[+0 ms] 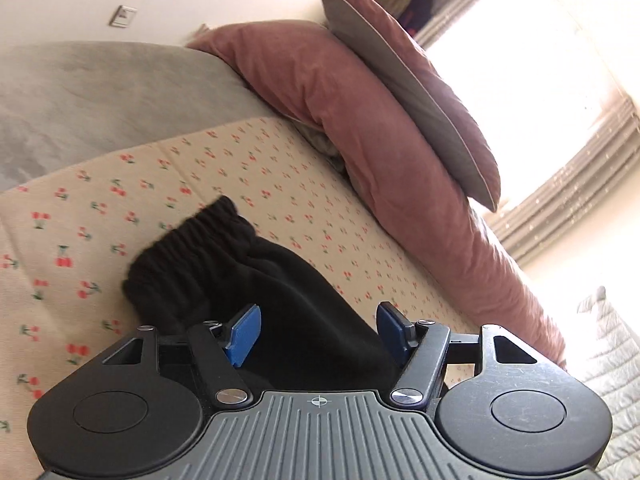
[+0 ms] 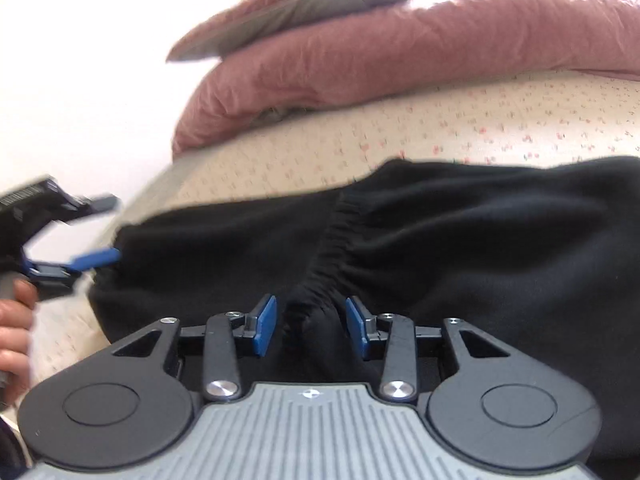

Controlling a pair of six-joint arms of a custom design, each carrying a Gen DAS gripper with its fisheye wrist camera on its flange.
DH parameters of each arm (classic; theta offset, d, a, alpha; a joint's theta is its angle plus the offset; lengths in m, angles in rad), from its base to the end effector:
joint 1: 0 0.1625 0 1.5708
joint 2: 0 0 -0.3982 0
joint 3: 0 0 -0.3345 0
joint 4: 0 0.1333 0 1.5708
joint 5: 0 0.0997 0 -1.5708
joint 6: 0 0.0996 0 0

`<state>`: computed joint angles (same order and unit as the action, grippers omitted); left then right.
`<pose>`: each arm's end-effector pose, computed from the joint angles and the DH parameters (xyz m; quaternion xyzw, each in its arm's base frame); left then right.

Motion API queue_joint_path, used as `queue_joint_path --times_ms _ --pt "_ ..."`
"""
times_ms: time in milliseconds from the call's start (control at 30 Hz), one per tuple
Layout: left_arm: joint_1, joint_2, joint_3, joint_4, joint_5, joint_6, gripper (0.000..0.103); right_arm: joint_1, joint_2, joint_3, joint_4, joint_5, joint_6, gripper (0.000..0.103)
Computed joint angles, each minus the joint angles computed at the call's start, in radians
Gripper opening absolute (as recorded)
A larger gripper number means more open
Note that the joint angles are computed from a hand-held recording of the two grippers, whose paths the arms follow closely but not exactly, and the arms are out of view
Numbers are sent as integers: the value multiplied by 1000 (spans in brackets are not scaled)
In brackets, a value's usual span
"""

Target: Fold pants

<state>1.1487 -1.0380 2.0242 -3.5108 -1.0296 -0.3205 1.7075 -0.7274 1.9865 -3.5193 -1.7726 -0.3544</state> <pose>-0.0422 -0.5447 0.2585 -0.0791 0.8612 -0.4983 0.0608 0.1857 -0.5185 0.0970 0.1946 -0.9166 0.3239 0.1308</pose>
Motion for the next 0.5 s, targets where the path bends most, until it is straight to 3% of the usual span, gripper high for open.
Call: queue_joint_path --times_ms 33,133,233,300,367,433,500 --pt "7 -24 20 -10 4 -27 64 2 18 -39 40 -25 -31 45" --pt "30 -95 74 6 32 -120 65 45 23 -32 4 -93 -111 45" --pt "65 -108 85 45 10 -192 68 55 -47 19 -4 -43 -109 47" --pt "104 -92 63 119 -64 -260 68 58 -76 25 9 -54 -133 56" --pt "121 -50 33 155 -91 -316 68 53 -111 32 49 -78 -136 57" --pt "121 1 -4 169 -75 -338 68 33 -159 48 102 -74 -118 57" --pt "101 59 -39 117 -14 -309 71 3 -200 67 123 -49 -95 60"
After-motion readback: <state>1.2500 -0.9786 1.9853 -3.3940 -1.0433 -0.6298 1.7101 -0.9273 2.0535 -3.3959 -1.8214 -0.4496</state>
